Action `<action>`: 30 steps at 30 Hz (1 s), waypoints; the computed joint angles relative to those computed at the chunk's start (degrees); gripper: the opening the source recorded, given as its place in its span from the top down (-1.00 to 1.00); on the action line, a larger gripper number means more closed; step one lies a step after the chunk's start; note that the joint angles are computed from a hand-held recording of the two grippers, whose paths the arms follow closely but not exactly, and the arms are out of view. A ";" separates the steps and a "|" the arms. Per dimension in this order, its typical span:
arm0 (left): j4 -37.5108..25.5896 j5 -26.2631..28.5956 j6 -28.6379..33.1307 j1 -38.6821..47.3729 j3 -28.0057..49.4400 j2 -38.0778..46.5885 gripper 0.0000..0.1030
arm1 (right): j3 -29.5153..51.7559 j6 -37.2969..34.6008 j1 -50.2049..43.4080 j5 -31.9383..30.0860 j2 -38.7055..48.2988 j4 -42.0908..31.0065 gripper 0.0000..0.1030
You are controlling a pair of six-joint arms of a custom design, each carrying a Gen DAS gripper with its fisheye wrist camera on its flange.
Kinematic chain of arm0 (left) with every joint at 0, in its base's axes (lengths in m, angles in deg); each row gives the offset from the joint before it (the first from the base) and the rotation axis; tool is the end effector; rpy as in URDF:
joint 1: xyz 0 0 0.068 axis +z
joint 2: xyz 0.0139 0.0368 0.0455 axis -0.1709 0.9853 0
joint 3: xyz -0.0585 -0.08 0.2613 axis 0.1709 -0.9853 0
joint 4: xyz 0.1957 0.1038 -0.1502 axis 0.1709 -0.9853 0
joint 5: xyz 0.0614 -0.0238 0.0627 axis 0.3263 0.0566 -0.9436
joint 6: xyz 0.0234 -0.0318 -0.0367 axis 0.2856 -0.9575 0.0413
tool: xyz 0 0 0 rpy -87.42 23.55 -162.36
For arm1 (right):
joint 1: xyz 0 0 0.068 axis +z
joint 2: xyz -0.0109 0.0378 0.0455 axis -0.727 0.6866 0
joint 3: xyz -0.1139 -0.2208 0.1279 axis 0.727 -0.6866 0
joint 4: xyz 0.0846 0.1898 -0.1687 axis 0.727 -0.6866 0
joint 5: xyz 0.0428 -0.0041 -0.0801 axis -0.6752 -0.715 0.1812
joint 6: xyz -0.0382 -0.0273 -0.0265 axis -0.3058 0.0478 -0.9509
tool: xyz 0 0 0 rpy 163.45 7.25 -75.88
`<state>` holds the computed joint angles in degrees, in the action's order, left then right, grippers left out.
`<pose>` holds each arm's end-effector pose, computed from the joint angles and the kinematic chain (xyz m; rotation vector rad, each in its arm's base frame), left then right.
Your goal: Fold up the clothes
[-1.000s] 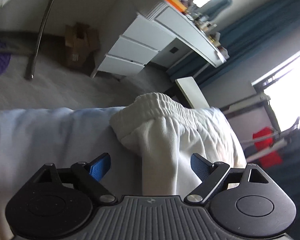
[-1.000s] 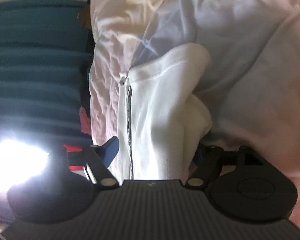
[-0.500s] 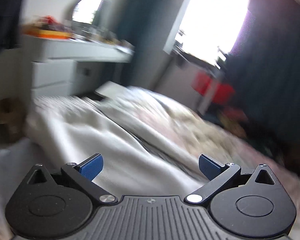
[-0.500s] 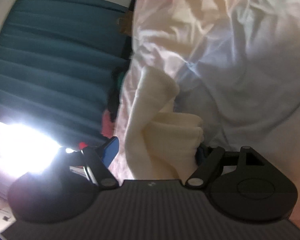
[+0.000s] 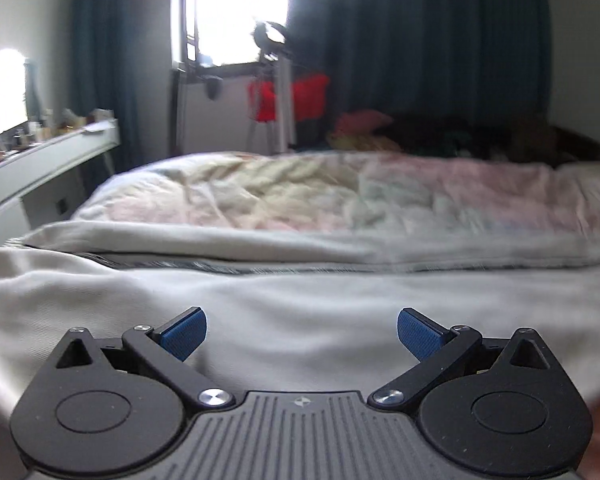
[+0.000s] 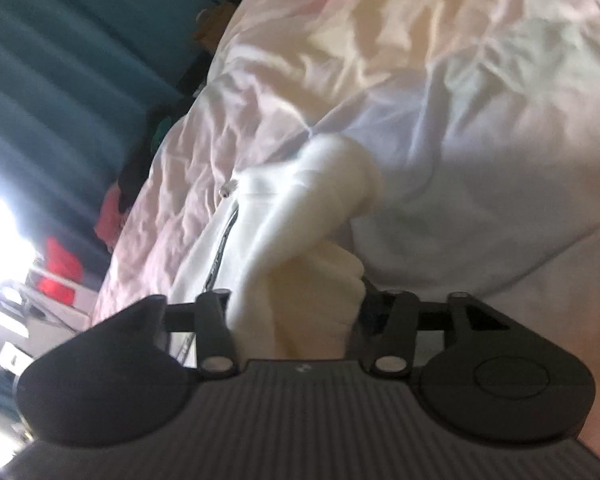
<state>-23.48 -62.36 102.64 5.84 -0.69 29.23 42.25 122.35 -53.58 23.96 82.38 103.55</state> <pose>0.2748 0.0642 0.0810 0.2272 2.1114 -0.0503 0.2409 -0.0351 0.0460 1.3423 1.7820 0.3590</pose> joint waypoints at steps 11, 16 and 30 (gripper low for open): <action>-11.86 -0.95 3.60 1.13 5.16 2.37 -0.99 | 0.34 -9.56 9.01 9.70 -12.58 -8.05 0.58; -11.90 0.05 2.11 2.70 4.32 -0.55 -0.99 | 2.69 -21.10 23.40 23.17 -20.81 -9.89 0.61; -16.87 1.01 -9.49 12.29 9.01 -4.89 -0.98 | 38.35 -54.02 54.74 28.01 11.77 -21.71 0.64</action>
